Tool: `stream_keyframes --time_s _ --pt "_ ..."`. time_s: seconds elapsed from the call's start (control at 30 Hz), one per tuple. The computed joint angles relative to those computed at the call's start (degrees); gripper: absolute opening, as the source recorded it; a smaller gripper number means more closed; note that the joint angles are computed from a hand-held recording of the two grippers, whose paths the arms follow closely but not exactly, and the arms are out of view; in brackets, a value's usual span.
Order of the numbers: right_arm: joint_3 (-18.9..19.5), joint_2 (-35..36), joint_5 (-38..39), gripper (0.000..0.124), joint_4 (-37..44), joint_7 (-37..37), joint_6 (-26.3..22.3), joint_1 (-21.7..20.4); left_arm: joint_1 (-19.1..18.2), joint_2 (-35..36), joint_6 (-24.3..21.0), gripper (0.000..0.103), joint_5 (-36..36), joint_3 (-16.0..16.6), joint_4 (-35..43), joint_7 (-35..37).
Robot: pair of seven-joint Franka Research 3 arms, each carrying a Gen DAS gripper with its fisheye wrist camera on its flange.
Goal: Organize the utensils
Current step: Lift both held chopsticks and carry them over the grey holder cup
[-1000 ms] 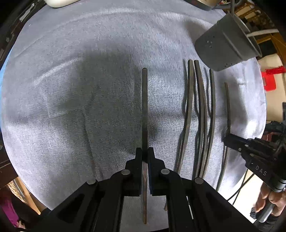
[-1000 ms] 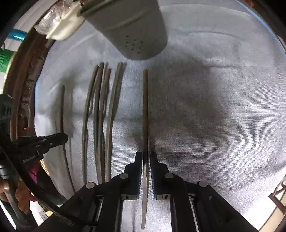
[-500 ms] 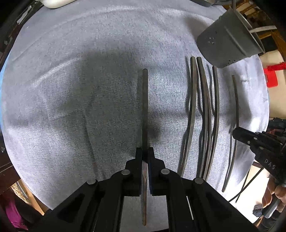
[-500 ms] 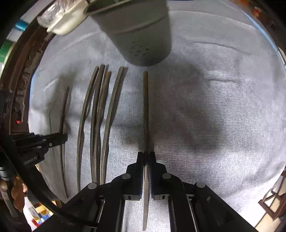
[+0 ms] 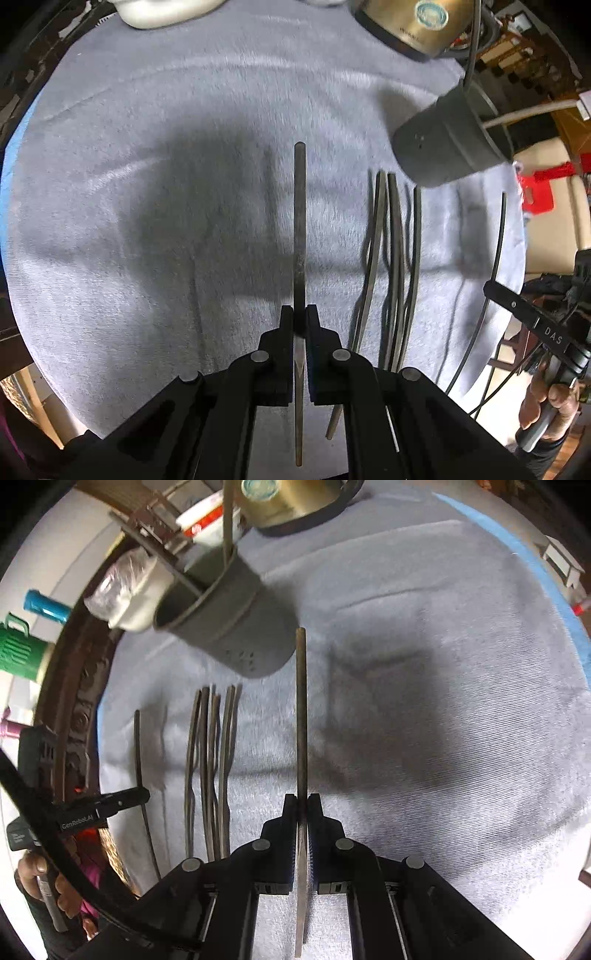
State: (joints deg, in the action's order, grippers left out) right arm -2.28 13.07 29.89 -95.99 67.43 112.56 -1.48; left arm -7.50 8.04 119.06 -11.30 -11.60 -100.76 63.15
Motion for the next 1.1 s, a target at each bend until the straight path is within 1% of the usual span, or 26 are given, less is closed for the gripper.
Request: stream_keyframes --time_s 0.2,0.3,0.37,0.43,0.5,0.57,0.67,0.87,0.93,1.0,1.1 --pt "-0.4 -2.3 6.0 0.006 -2.3 -1.6 2.8 -1.7 0.4 -3.3 5.4 0.006 -0.2 0.7 -1.9 -1.7" --pt "-0.9 -2.7 8.6 0.006 -1.3 -2.0 3.0 -2.7 0.5 -5.3 9.3 0.006 -0.8 0.9 -3.9 -2.3" --pt "-0.7 -2.6 10.6 0.006 -1.2 -2.3 4.3 -2.9 0.5 -5.7 10.9 0.006 -0.5 1.2 -3.9 -3.2" --pt "-0.6 -3.4 11.9 0.006 -2.1 -2.3 5.7 -2.8 0.5 -6.1 13.4 0.006 -0.7 1.3 -4.7 -3.5" --pt "-0.6 -3.7 13.5 0.006 -2.2 -2.7 6.3 -3.0 0.4 -6.5 14.5 0.006 0.2 1.4 -4.4 -4.7" --pt "-0.7 -4.0 15.0 0.006 -2.4 -2.8 7.3 -3.2 0.3 -7.0 16.6 0.006 0.6 1.4 -4.6 -5.4" --pt "-0.6 -4.4 16.7 0.006 -2.7 -3.2 8.8 -3.2 0.1 -7.5 18.5 0.006 2.3 1.5 -4.4 -7.2" --pt "-0.7 -5.4 20.7 0.006 -3.2 -4.6 10.8 -3.4 -0.4 -7.5 25.8 0.006 5.0 1.3 -5.0 -11.0" --pt "-0.7 -5.6 22.3 0.006 -3.2 -4.9 12.1 -3.3 -0.5 -7.6 29.1 0.006 6.6 1.3 -5.4 -13.1" --pt "-0.6 -5.8 24.1 0.006 -3.1 -5.3 13.3 -3.3 -0.6 -7.3 32.1 0.006 9.7 1.3 -5.3 -16.3" --pt "-0.4 -6.2 27.0 0.006 -3.2 -5.8 16.4 -3.0 -0.7 -6.4 37.4 0.006 14.9 1.4 -5.0 -22.2"
